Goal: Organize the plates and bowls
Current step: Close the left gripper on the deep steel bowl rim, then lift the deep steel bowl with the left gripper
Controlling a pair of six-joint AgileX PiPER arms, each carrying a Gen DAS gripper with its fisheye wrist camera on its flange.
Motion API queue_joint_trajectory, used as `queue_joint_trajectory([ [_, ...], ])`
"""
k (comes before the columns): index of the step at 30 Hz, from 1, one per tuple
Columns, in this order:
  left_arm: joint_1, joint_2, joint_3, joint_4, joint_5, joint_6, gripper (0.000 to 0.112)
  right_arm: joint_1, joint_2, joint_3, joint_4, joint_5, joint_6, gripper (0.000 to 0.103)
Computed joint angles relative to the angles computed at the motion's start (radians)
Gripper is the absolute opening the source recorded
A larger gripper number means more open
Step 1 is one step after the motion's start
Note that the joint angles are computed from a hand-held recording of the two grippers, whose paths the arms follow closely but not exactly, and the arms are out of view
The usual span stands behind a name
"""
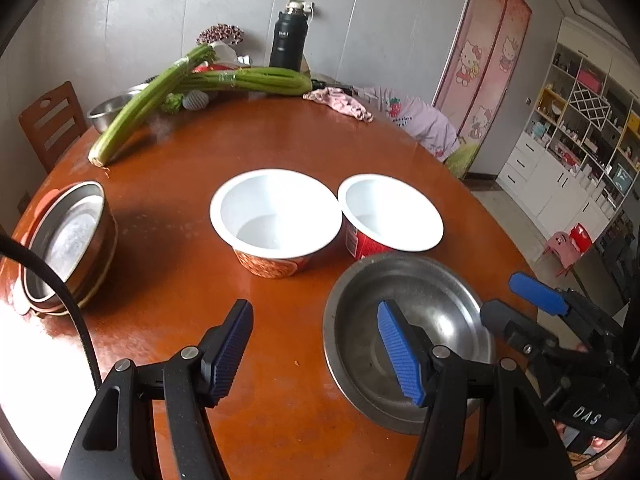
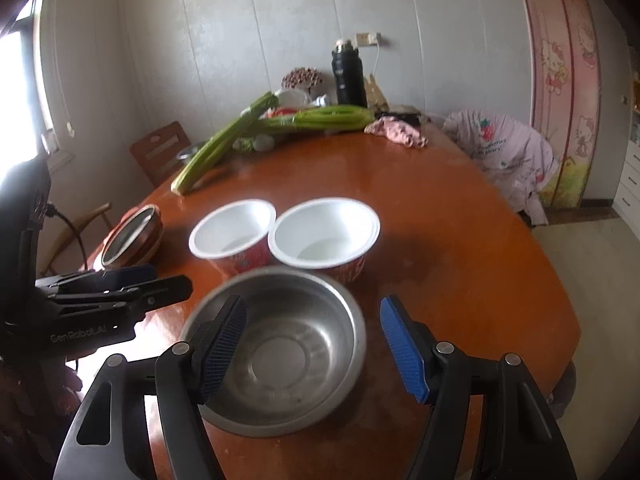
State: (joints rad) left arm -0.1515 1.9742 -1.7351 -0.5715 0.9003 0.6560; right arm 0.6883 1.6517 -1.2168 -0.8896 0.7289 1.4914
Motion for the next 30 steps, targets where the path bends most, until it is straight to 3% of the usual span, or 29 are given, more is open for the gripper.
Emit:
queue_joint_trajectory([
  [9,-0.045,0.077,-0.051,0.041,0.027,-0.039,0.064,-0.065,0.048,0.023,0.120,-0.068,-0.094,0.071],
  [21,-0.070,0.133,-0.085,0.050,0.048,-0.050,0.064,-0.080,0.123,-0.003,0.158,-0.135,-0.168,0.071],
  [30,-0.067,0.148,-0.092,-0.008,0.078,-0.003,0.063,-0.077,0.145,-0.025,0.204,-0.189,-0.226,0.068],
])
